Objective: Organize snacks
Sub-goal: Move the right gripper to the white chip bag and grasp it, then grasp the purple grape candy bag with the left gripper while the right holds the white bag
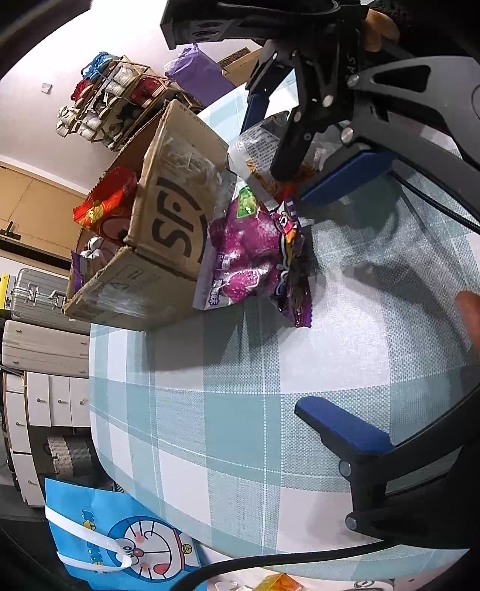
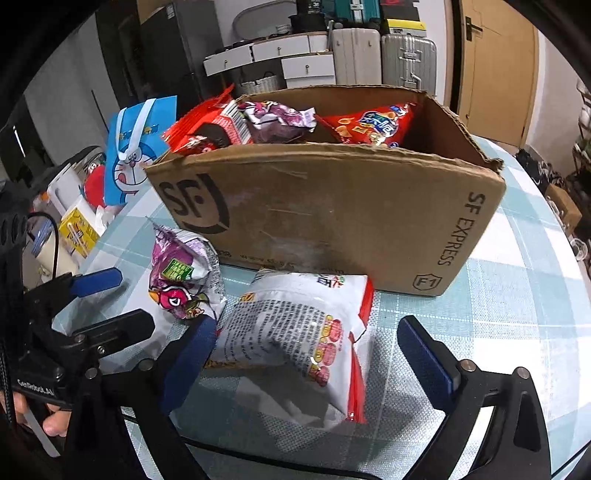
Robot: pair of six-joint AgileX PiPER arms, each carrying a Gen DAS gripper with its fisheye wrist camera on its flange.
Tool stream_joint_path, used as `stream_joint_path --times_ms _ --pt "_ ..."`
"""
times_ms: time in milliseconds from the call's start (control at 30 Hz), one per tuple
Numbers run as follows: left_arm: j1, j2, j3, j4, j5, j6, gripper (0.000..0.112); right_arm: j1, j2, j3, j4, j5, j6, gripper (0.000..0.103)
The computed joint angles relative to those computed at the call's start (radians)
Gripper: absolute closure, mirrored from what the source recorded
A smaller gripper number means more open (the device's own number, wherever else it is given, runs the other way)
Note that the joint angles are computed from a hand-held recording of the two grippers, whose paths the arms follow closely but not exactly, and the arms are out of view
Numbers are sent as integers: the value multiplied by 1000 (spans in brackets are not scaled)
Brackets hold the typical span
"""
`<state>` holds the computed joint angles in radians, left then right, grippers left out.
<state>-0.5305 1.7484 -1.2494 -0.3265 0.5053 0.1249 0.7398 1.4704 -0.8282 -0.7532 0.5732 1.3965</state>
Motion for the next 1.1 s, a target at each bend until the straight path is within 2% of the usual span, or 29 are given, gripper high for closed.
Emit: stream_joint_path --times_ms 67,367,567,700,800,967,1100 --pt "0 0 1 1 0 1 10 1 5 -2 3 -17 -2 19" --pt "-1 2 0 9 -2 -15 10 39 -14 21 -35 -9 38 36" --pt "-10 9 -2 14 -13 -41 10 73 -87 108 -126 -23 178 48" --pt "-19 9 5 -6 -29 -40 10 142 -146 168 -226 33 325 49" --pt "-33 15 0 51 -37 -104 10 194 -193 210 -290 81 432 49" --pt "-26 19 -2 18 -51 -98 10 253 -241 252 -325 152 517 49" --pt "-36 39 -13 69 -55 -154 10 281 -290 301 -351 177 594 49"
